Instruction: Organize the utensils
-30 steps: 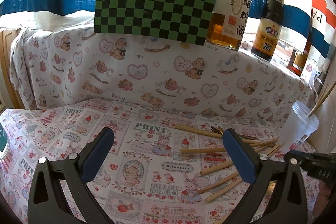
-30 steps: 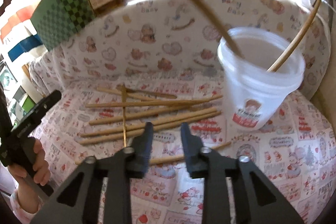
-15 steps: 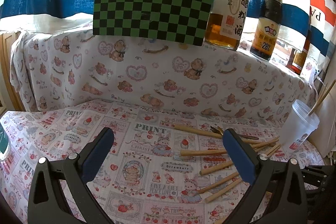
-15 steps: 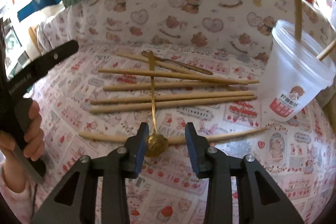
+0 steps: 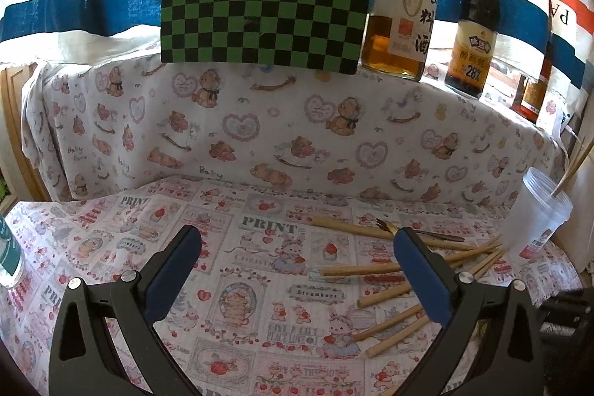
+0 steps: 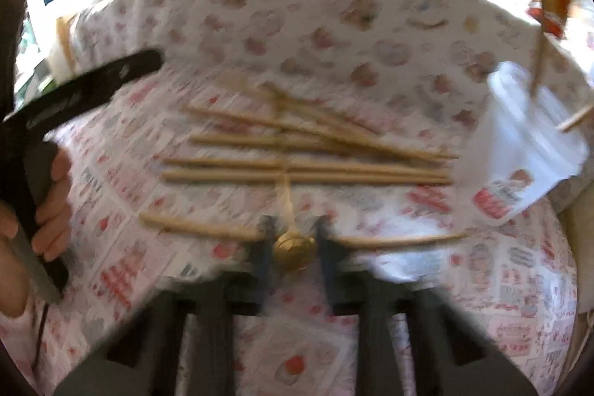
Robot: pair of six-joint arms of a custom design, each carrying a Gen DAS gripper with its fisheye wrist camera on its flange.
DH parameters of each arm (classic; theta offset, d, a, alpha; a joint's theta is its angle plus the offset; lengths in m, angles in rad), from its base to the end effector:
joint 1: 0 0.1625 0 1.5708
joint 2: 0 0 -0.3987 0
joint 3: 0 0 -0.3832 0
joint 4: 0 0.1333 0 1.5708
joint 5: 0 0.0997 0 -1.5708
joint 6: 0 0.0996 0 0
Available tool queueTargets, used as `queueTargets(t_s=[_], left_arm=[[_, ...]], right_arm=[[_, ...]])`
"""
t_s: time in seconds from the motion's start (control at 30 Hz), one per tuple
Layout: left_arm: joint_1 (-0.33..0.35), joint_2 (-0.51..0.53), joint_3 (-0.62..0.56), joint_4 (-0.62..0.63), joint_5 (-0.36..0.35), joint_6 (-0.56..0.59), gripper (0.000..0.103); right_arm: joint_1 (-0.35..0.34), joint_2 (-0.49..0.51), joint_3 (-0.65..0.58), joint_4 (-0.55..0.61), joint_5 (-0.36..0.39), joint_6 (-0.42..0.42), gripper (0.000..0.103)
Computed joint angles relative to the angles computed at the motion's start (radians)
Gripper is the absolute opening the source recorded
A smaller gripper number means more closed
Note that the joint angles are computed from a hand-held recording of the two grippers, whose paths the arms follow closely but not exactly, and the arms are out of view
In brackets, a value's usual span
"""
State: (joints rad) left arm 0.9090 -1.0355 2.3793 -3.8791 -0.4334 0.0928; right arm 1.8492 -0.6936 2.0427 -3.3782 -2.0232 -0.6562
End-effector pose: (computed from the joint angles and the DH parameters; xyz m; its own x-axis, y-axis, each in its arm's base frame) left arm -0.0575 -0.4379 0.1902 -0.7538 -0.2872 -0.5911 0.4218 0.4782 -0.7703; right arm 0.2292 -0.4752 0.0073 -0.5769 -0.5746 0.5805 -0.7553 0.6458 -0.1114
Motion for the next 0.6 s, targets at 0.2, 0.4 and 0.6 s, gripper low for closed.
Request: queueTargets(t_s=[0.2,0.4,0.6], left_arm=[[0.012,-0.02,0.0,0.057,-0.011,-0.046,0.103],[0.023,-0.037,0.006,0.079,-0.018,-0.089,0.103],[0.017,-0.028,0.005,0.056,-0.015,-0.066,0.103]], right_arm=[[-0.018,-0.055,0.02,-0.053,0.048,0.066,0.0],[-0.03,-0.108,0.028,0.028,0.088,0.087,0.014],[0.003,-0.087,0.012,0.148,-0.011,0.092,0.037]])
